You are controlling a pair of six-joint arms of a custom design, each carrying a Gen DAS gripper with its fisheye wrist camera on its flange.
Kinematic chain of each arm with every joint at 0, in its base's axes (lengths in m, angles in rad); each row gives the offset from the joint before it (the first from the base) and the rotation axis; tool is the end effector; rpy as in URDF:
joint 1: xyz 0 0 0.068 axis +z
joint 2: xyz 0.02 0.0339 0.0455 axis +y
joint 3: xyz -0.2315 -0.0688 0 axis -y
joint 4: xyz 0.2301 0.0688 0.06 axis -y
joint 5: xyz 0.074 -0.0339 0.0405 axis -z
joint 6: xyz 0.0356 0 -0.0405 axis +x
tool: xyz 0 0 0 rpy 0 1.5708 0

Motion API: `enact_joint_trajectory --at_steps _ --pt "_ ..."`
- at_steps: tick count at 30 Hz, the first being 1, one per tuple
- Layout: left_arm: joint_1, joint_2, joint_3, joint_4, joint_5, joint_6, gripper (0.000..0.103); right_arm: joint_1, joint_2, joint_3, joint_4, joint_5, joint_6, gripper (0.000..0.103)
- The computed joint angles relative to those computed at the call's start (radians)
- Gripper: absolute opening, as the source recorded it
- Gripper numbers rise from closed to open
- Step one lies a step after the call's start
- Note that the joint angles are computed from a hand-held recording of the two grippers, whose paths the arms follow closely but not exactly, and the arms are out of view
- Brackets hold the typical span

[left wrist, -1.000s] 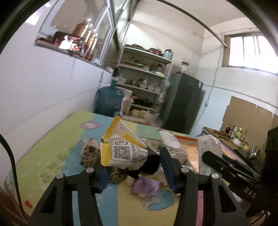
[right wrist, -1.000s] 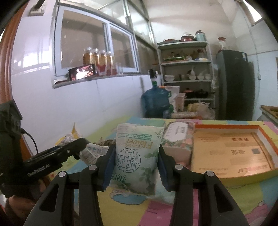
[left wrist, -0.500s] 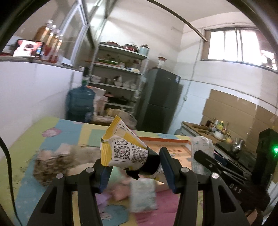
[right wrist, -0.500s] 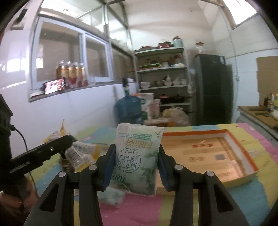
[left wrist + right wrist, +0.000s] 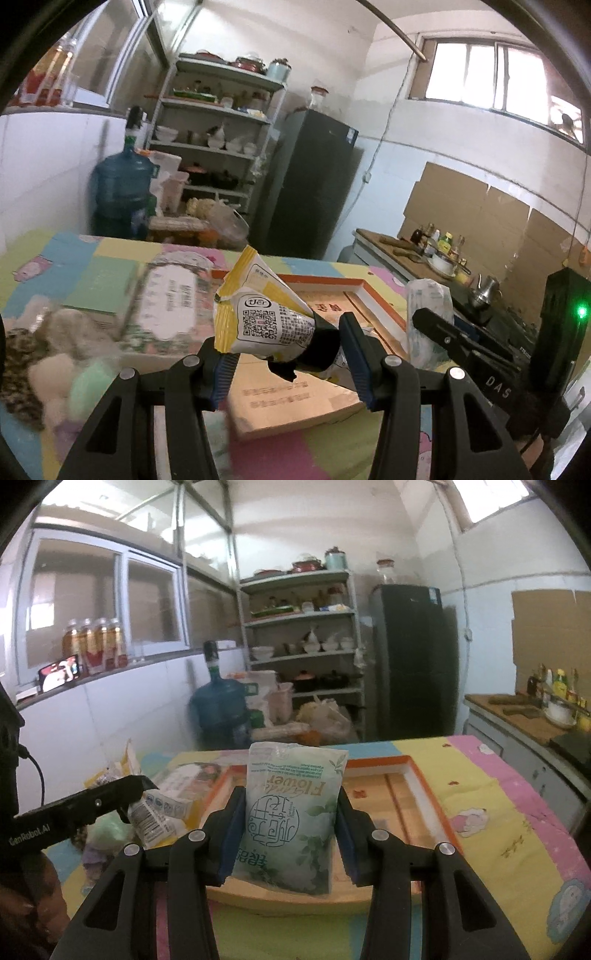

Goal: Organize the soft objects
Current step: 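Carry the yellow bag and tissue pack with both tools over the orange-rimmed tray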

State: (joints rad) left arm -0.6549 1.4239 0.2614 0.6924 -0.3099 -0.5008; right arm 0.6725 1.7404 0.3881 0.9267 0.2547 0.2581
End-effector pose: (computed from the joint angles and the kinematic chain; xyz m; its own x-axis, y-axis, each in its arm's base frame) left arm 0.1880 -0.1307 0.1063 -0.4901 -0.2001 -0.8484 0.1472 0.9403 -0.3069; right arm 0.2139 0.1589 0.0853 -0.4203 -0.0190 -0.9072 -0.3269 0.9358 0.1319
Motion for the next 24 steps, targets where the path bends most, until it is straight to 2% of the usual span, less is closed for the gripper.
enact_joint_trajectory --at_steps 4,10,15,24 --pt "0.000 0.152 0.107 0.022 0.017 -0.010 0.053 -0.121 0.018 0.033 -0.047 -0.121 -0.007 0.046" --pt "-0.014 0.322 0.268 -0.013 0.007 -0.025 0.053 -0.239 0.081 0.097 -0.107 -0.254 -0.013 0.046" --pt "-0.019 0.435 0.383 -0.065 0.012 -0.043 0.053 -0.297 0.128 0.160 -0.177 -0.319 -0.018 0.046" --pt "0.032 0.572 0.519 -0.155 0.125 -0.085 0.053 -0.357 0.246 0.309 -0.337 -0.415 -0.042 0.046"
